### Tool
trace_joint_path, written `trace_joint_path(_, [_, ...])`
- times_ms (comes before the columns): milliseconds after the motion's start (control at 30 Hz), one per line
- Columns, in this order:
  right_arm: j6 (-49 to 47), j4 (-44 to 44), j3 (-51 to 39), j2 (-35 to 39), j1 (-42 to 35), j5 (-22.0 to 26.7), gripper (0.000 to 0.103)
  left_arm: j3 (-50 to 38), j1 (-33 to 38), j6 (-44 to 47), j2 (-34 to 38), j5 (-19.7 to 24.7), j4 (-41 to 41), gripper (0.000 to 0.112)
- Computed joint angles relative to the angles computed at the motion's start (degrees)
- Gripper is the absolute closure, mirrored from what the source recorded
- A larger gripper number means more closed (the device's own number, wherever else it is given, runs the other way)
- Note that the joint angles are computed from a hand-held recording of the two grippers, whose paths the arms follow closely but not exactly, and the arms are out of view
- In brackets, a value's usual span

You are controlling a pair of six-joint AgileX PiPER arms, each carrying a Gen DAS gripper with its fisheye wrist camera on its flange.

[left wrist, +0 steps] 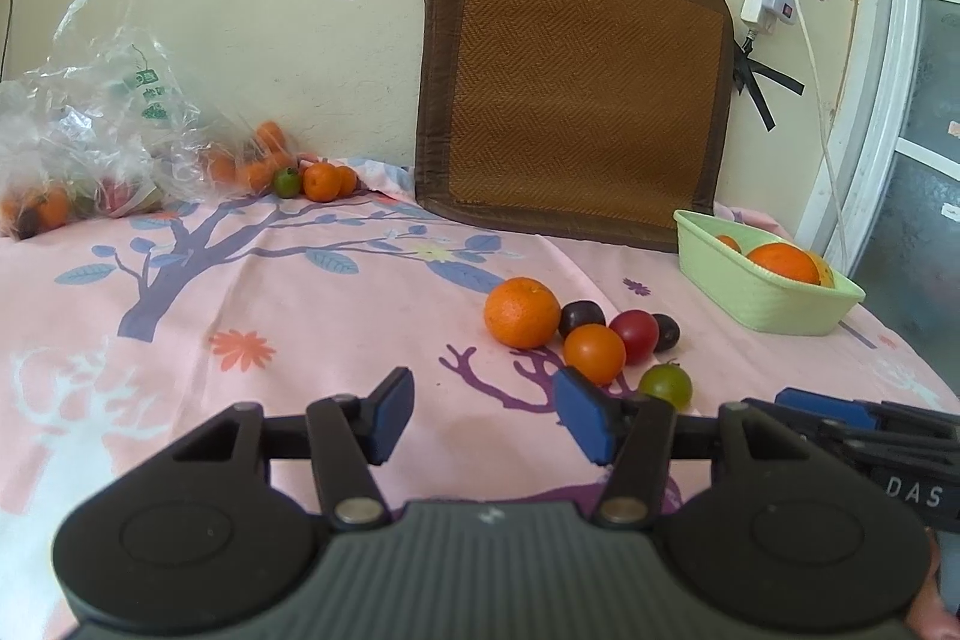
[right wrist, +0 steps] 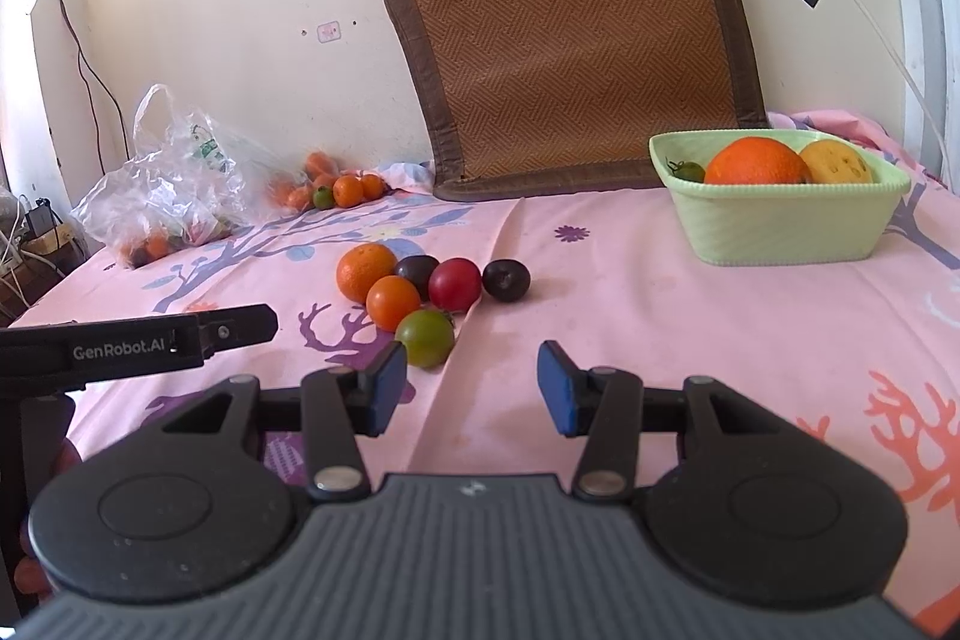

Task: Organize fruits

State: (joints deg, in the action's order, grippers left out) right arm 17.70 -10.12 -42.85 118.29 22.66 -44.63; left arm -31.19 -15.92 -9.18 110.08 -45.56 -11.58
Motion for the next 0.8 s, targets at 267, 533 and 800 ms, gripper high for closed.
trace_joint_path(267, [-0.03,0.17,-0.02,-0.01,0.06,0.02,0.052,0.00,0.56,-1.10,-0.06,0.11,1.38,0.059])
trace_joint_path(533, [-0.03,0.13,-0.05,0.01,0.02,0.03,0.052,-0.11,0.75,-1.87,0.01,0.19,2.39,0.059])
trace_joint_path(800, [0.09,-0.15,-0.07,0.24,-0.20,-0.26,0.052,0.26,1.70,-3.57,0.02,-0.41,4.81,0.059])
